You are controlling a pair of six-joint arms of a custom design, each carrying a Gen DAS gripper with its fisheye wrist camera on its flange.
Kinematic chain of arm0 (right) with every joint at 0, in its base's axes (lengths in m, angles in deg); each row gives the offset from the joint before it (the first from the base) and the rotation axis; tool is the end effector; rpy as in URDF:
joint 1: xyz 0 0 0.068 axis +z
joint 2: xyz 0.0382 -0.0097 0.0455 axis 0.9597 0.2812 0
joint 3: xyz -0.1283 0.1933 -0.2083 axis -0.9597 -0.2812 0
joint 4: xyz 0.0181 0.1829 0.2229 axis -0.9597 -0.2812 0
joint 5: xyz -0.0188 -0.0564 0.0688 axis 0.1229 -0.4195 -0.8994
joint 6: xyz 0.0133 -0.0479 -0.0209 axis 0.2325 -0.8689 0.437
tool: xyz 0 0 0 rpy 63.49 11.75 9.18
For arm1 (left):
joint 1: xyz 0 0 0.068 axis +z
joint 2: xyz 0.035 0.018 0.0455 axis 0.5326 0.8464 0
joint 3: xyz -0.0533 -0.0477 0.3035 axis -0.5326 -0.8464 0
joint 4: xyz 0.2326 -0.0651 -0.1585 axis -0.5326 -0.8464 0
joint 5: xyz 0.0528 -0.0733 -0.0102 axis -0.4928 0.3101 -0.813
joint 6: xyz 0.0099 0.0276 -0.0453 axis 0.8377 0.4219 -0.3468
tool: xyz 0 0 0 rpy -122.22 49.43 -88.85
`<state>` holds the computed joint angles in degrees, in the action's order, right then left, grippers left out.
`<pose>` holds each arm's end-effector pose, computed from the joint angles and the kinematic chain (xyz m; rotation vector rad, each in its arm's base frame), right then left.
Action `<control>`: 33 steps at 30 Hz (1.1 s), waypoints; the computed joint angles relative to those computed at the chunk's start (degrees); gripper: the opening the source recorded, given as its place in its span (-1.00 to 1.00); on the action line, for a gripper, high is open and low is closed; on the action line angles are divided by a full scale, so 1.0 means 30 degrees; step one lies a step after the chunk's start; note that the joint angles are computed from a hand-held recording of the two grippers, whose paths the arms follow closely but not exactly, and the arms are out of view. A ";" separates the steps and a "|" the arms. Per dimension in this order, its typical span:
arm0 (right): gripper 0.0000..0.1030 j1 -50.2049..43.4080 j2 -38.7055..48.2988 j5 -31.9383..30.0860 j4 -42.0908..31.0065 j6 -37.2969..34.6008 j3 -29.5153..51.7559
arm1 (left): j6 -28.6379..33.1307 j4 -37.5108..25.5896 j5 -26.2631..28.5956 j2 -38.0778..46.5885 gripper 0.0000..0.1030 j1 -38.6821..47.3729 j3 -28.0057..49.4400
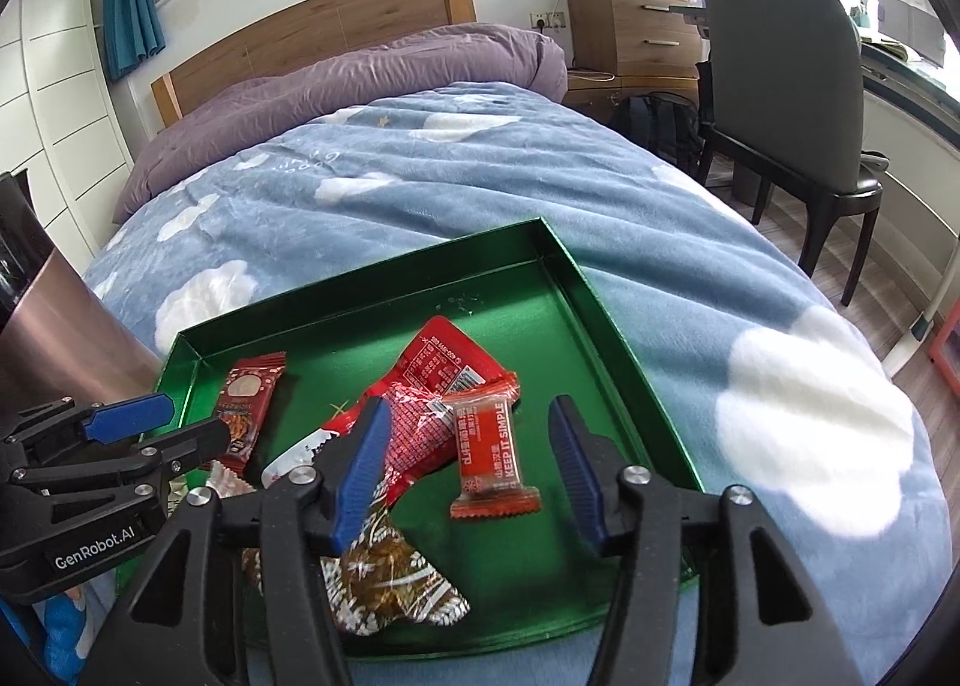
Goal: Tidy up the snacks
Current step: 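Lower both snacks into the tray and open both tools, then move both open tools back from the tray toward the remaining snacks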
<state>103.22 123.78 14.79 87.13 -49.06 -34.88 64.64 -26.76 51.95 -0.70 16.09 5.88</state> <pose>0.2533 0.1325 0.1906 0.0871 2.3322 0.1641 0.2947 -0.0841 0.1951 0.3201 2.5259 -0.0850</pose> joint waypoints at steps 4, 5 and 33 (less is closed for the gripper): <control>0.82 0.0474 -0.1162 0.0515 -0.1149 0.0455 -0.0103 | 0.0031 -0.0704 0.0064 -0.1147 -0.14 -0.0170 -0.0301; 0.84 0.0583 -0.1399 0.0621 -0.1399 0.0550 -0.0117 | 0.0107 -0.0927 0.0067 -0.1523 -0.14 -0.0181 -0.0392; 1.00 1.0320 -0.6320 0.5966 -1.0612 0.8321 0.1600 | 0.6674 -1.0027 0.1922 -1.4169 -0.14 0.5416 -0.2511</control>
<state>134.18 104.82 32.68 55.29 -24.09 -30.08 84.66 -56.84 57.72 -43.21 32.34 -1.65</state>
